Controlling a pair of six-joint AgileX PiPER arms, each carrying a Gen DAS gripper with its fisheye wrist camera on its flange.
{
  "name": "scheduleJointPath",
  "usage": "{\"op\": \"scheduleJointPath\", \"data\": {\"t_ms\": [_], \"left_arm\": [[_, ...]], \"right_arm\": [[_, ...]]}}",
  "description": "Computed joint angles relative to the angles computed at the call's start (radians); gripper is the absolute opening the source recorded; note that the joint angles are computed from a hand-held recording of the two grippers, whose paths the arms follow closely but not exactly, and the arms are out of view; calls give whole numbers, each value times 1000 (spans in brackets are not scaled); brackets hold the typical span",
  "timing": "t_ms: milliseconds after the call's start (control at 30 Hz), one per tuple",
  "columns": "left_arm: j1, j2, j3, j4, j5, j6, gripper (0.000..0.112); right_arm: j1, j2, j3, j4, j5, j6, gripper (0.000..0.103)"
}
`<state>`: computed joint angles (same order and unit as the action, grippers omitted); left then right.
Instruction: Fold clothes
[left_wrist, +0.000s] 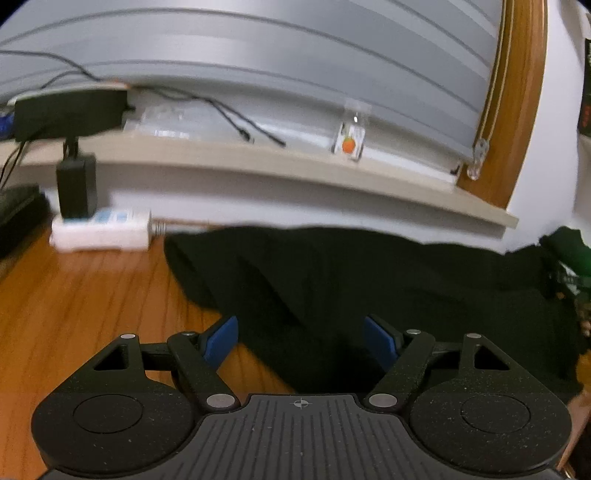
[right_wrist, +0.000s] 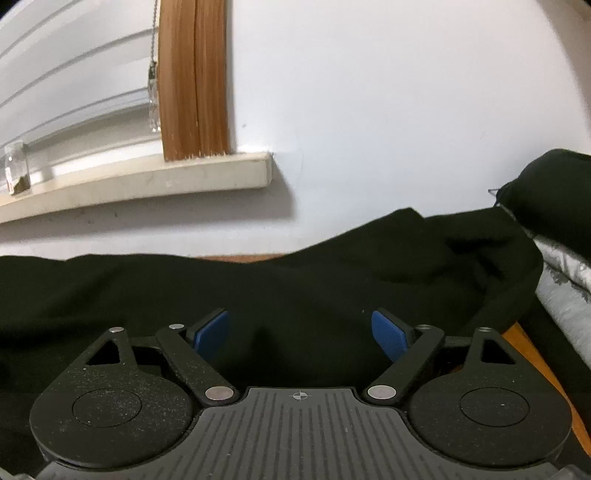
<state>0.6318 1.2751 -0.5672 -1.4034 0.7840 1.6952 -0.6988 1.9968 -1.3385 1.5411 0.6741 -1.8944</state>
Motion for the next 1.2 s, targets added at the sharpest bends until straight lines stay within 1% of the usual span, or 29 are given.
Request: {"op": "scheduleJointPath", "data": {"t_ms": [133,200,233,267,333,400,467,567,633,700,767,833,933,1033,1200], "left_arm": [[8,-26,42,-23,16,40,78],[15,-36,60,-35,30,62,79],[25,-30,64,-39,38,70,79],[35,-25,67,-42,47,78,79],[42,-12,72,-51,43,99,79],[42,0,72,-57,27,116,79],[54,20,67,-58,38,130,79],[69,41,63,-63,48,153,79],[85,51,62,-65,71,161,79],[88,46,73,-85,70,185,79],[86,41,83,-100,71,194,79],[88,41,85,-107,71,195,79],[116,56,84,-120,97,189,79],[138,58,91,-138,118,198,78],[137,63,83,-128,122,190,78]], "right_arm": [[7,-19,36,41,-13,-68,82],[13,-42,68,48,4,-127,68],[20,-59,87,35,11,-141,56],[33,-87,109,0,25,-126,48],[62,-149,161,-51,92,-109,45],[121,-228,223,-82,139,-106,45],[196,-296,267,-121,176,-79,45],[360,-383,327,-170,189,-39,45],[487,-422,357,-195,168,-12,44],[624,-443,374,-220,130,19,44],[749,-446,381,-237,86,50,44],[844,-441,386,-254,52,77,44],[926,-441,401,-276,32,97,44],[967,-446,414,-316,30,126,44],[1025,-477,455,-355,-37,136,46]]}}
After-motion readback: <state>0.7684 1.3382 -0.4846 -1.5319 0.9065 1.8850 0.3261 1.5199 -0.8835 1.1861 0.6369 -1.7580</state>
